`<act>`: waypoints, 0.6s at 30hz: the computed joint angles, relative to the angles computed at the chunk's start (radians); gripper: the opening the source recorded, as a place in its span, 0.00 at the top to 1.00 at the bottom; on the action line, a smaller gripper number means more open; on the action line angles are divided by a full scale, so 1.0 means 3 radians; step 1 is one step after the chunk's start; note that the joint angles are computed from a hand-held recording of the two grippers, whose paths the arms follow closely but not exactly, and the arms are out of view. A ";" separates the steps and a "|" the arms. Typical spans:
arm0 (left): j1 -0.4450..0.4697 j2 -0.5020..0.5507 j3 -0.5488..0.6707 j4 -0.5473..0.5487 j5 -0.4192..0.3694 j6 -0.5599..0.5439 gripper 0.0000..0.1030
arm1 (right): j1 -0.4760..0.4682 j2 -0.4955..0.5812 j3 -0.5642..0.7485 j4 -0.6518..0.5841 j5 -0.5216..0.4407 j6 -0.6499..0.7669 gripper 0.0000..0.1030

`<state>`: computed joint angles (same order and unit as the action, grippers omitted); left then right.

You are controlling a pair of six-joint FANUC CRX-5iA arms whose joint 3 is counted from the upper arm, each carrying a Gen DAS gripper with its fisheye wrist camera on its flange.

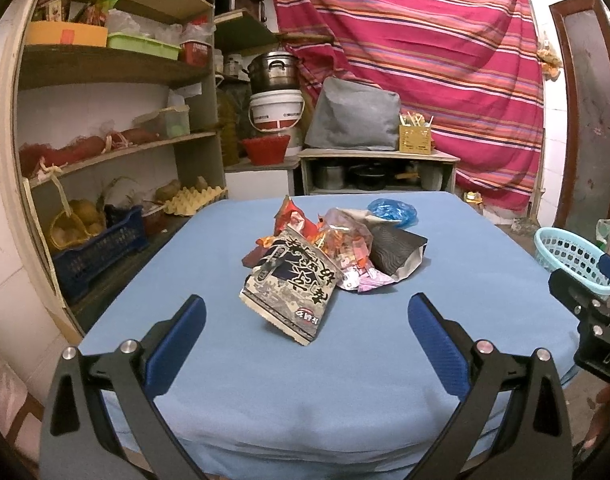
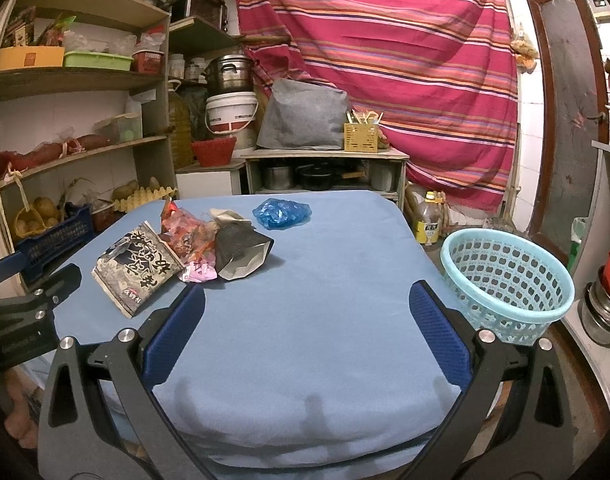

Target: Collect trash

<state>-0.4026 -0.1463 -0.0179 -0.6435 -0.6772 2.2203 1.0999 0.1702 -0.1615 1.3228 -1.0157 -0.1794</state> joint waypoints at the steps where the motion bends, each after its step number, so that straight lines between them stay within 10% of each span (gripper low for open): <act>1: 0.0004 0.0006 0.0003 0.0005 0.0005 0.0000 0.04 | -0.0006 0.0001 -0.0004 0.0014 0.0002 -0.0002 0.04; 18: 0.0142 0.0071 -0.0018 0.0150 0.0093 -0.0134 0.04 | -0.0138 0.0105 0.0066 0.0073 0.0226 0.0034 0.04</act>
